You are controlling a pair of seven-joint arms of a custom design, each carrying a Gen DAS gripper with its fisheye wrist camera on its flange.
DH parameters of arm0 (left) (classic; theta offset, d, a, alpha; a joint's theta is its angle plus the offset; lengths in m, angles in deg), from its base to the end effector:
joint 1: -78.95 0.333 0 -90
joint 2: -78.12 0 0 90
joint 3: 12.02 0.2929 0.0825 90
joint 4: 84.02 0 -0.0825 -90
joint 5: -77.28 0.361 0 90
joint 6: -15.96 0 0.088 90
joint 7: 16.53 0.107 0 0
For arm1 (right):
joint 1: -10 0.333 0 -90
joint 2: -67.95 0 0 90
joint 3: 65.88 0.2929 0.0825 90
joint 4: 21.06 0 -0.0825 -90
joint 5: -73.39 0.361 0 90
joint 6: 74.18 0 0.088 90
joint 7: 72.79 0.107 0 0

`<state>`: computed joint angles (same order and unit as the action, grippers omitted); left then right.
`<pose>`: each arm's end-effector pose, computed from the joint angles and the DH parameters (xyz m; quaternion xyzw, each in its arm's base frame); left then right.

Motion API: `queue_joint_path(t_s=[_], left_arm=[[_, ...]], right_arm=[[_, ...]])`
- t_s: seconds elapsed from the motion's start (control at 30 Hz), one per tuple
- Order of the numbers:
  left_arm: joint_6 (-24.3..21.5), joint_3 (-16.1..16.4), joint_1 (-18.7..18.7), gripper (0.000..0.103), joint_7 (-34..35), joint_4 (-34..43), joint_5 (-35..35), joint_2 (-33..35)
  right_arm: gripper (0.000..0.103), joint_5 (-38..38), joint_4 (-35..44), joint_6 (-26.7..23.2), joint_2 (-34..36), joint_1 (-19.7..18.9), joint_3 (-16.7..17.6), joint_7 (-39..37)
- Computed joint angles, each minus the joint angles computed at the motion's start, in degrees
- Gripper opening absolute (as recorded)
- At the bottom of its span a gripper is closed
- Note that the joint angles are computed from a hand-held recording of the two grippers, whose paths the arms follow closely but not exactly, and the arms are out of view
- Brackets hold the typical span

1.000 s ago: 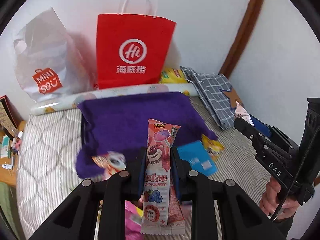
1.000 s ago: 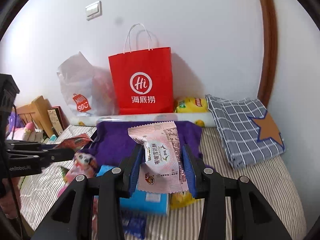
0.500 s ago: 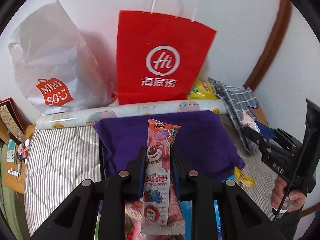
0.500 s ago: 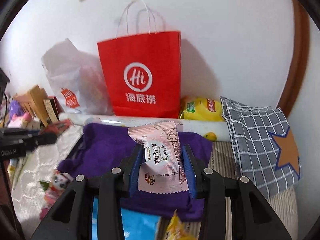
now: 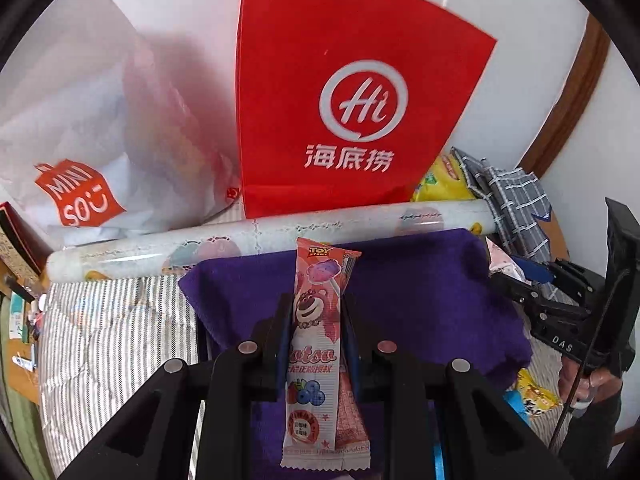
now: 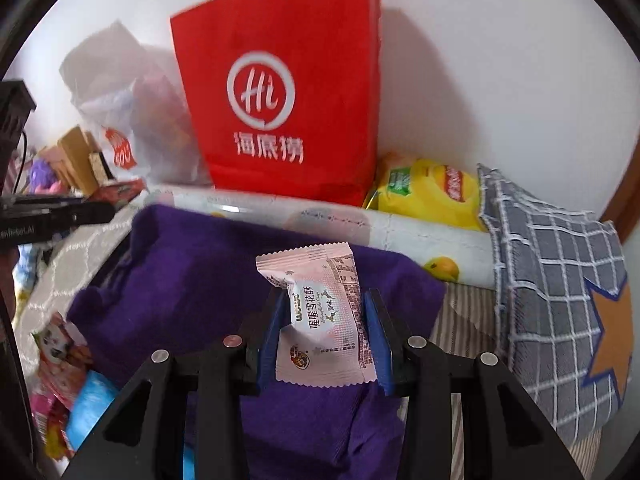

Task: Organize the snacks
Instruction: 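Carry both snacks onto the purple towel and open both tools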

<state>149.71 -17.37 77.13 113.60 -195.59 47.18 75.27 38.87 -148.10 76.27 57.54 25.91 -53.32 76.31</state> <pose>0.5564 -0.0792 0.5341 -0.4684 0.8297 -0.2932 0.0791 0.4479 0.2637 0.5014 -0.6320 0.6875 -0.2387 0.2663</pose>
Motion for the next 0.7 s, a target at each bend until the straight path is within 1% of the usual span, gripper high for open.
queue_joint_path(t_s=[0.1,0.27,0.3,0.4,0.63,0.67,0.7], left_arm=[[0.0,-0.4,0.1,0.022,-0.9,1.4,1.9,2.3],[0.5,-0.9,1.0,0.022,-2.4,2.3,4.3,4.5],[0.5,-1.1,1.2,0.022,-2.8,2.6,4.5,5.1],[-0.3,-1.5,1.8,0.022,-3.5,3.7,5.4,6.7],[-0.6,-2.6,2.8,0.022,-5.3,4.7,6.5,9.0],[-0.5,-2.7,2.9,0.022,-5.6,4.9,6.8,9.3],[-0.5,-2.8,3.0,0.022,-5.8,4.9,7.0,9.5]], right_arm=[[0.04,3.9,2.1,0.1,2.7,0.6,-1.6,-5.6],[0.04,5.0,5.0,0.1,6.5,1.7,-3.0,-10.2],[0.04,5.7,5.5,-0.9,7.1,2.1,-3.3,-11.3],[0.041,4.7,5.7,-2.2,7.9,2.9,-3.9,-11.5],[0.041,8.8,6.7,-3.3,10.3,4.0,-5.6,-15.0],[0.043,8.7,6.6,-3.2,10.1,4.1,-5.8,-14.8],[0.047,8.7,6.5,-3.0,9.9,4.2,-5.9,-14.8]])
